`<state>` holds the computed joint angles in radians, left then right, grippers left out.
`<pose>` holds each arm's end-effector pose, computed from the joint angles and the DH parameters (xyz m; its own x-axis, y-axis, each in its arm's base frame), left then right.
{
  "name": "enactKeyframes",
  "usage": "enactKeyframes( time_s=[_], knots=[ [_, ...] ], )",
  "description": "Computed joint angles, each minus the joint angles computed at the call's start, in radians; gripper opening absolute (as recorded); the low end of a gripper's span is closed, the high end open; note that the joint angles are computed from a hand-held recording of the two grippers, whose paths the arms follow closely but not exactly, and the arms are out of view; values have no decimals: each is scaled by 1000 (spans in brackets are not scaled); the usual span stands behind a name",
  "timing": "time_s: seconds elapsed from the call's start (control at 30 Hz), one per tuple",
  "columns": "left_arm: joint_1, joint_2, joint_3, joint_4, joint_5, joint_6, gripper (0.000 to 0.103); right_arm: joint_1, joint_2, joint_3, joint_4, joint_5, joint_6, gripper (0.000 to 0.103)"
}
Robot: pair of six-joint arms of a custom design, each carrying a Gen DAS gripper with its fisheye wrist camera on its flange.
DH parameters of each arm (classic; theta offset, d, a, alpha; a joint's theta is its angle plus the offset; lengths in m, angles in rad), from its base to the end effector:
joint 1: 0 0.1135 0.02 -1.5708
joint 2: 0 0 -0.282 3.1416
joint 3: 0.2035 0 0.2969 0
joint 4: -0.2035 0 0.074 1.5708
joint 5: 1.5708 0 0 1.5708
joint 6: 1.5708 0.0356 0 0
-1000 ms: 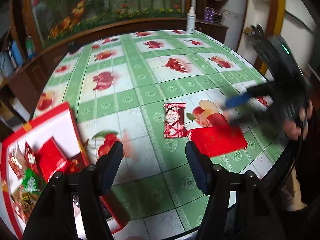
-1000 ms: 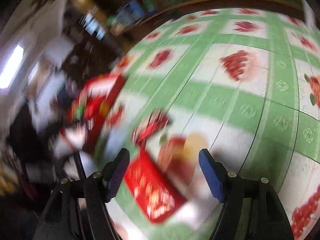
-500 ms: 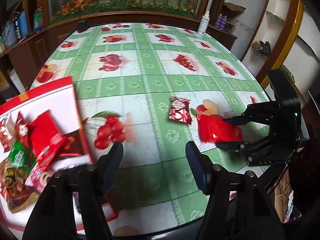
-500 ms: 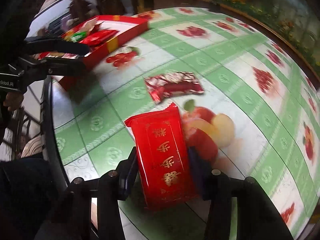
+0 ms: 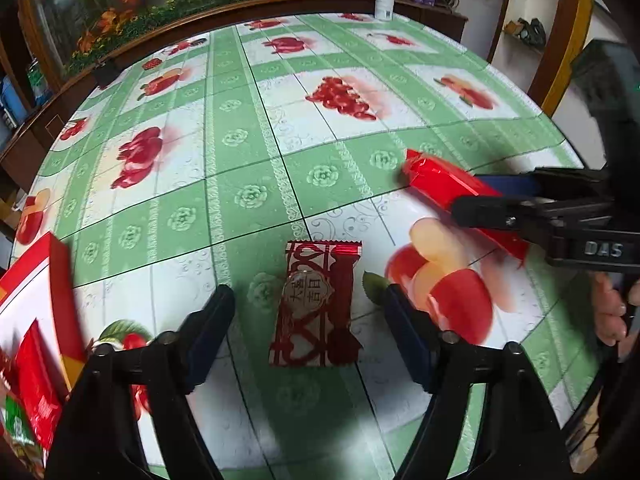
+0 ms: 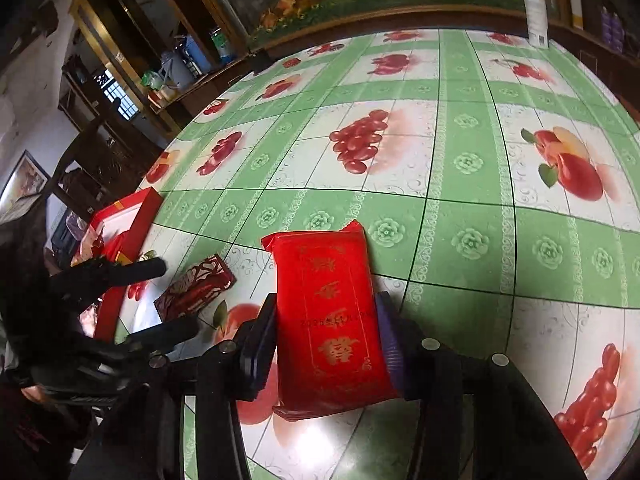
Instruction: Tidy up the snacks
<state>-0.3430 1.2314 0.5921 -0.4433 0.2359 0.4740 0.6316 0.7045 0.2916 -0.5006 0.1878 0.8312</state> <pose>0.2291 -0.0906 0.1582 -0.5436 0.6654 -0.5115 0.7625 0.6463 0.0304 0.1348 0.0904 0.1482 -0.7911 0.3205 -0.5210 0.1431 0.9251 0.3517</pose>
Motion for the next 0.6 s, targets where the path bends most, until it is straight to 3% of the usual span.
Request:
enactKeyframes(
  time_s=[0.03, 0.1, 0.37, 0.5, 0.6],
  knots=[
    [7, 0, -2, 3, 25, 4, 53, 1, 18, -1, 22, 6, -6, 49],
    [6, -8, -2, 0, 31, 11, 31, 15, 52, 7, 38, 27, -13, 49],
    [15, -68, -66, 59, 43, -38, 30, 194, 243, 91, 8, 232, 40, 49],
    [33, -141, -113, 67, 16, -59, 30, 270, 354, 148, -37, 336, 160, 48],
    [63, -219, -155, 74, 1, -61, 30, 280, 316, 127, -5, 323, 188, 47]
  ],
)
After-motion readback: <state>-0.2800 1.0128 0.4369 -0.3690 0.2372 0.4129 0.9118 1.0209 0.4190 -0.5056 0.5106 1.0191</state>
